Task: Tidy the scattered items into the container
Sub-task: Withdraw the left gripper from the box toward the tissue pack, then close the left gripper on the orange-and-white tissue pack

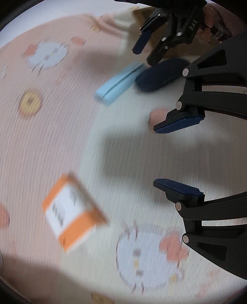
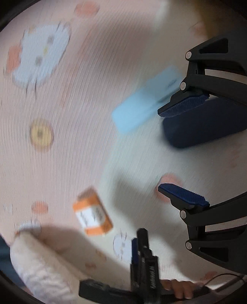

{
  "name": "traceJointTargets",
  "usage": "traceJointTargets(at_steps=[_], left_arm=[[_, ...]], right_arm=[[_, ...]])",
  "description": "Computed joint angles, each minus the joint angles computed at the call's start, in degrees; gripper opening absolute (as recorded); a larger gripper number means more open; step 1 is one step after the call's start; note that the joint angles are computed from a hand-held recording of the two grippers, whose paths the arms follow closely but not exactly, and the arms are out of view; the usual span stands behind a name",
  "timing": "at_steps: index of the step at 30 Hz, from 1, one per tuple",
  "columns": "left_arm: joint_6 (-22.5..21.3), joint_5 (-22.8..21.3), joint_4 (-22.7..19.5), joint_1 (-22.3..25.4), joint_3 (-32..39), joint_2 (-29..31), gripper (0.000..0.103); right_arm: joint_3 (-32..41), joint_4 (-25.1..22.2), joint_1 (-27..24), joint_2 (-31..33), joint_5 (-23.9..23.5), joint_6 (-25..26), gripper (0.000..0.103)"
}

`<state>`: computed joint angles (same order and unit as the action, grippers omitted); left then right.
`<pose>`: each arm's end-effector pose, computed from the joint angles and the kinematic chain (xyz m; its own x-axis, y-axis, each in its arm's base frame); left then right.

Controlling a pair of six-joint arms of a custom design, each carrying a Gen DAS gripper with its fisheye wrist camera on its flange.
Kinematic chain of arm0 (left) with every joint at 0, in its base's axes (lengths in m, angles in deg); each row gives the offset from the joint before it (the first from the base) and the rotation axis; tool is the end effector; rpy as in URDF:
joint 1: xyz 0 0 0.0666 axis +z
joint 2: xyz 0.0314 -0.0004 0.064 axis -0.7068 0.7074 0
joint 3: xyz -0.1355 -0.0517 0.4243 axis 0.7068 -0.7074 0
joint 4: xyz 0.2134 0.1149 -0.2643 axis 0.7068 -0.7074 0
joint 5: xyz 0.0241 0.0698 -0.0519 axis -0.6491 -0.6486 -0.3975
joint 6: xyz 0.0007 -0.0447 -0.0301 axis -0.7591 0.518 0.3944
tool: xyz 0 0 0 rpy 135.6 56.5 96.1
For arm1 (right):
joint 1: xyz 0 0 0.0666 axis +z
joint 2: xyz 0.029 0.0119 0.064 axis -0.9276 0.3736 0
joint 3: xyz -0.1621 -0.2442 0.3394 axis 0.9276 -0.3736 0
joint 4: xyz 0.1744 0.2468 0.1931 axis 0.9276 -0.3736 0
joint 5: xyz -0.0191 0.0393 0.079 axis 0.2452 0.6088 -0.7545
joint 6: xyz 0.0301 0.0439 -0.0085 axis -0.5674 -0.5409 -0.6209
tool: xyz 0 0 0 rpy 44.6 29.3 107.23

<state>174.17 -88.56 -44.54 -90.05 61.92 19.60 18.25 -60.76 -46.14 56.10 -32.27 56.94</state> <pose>0.3118 -0.2928 0.4363 -0.5986 -0.6883 -0.4099 -0.6080 0.7235 -0.3269 0.5094 0.2133 0.4385 -0.5556 -0.6050 -0.5703 -0.7302 0.6831 -0.0134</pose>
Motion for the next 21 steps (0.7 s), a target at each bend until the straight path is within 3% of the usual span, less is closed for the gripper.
traceJointTargets(at_steps=[4,8,13,17,21], left_arm=[[6.87,-1.63,-2.92,0.74,-3.88,-3.70,0.054],[11.99,-3.00,-4.28,2.00,-6.87,-6.02,0.054],[16.15,-6.16,-0.61,3.49,-10.15,-8.27,0.054],[17.25,-7.07,2.83,4.53,-11.51,-8.90,0.054],[16.13,-7.24,3.07,5.83,-11.73,-8.65,0.054]], right_arm=[[5.01,-3.45,0.40,4.81,-8.27,1.45,0.071],[11.80,-9.21,0.58,10.00,-17.40,-0.59,0.071],[16.91,-8.85,1.33,13.81,-21.09,-8.10,0.071],[28.25,-19.61,2.04,20.46,-23.83,-15.72,0.071],[38.04,-25.71,3.69,25.44,-22.66,-14.70,0.071]])
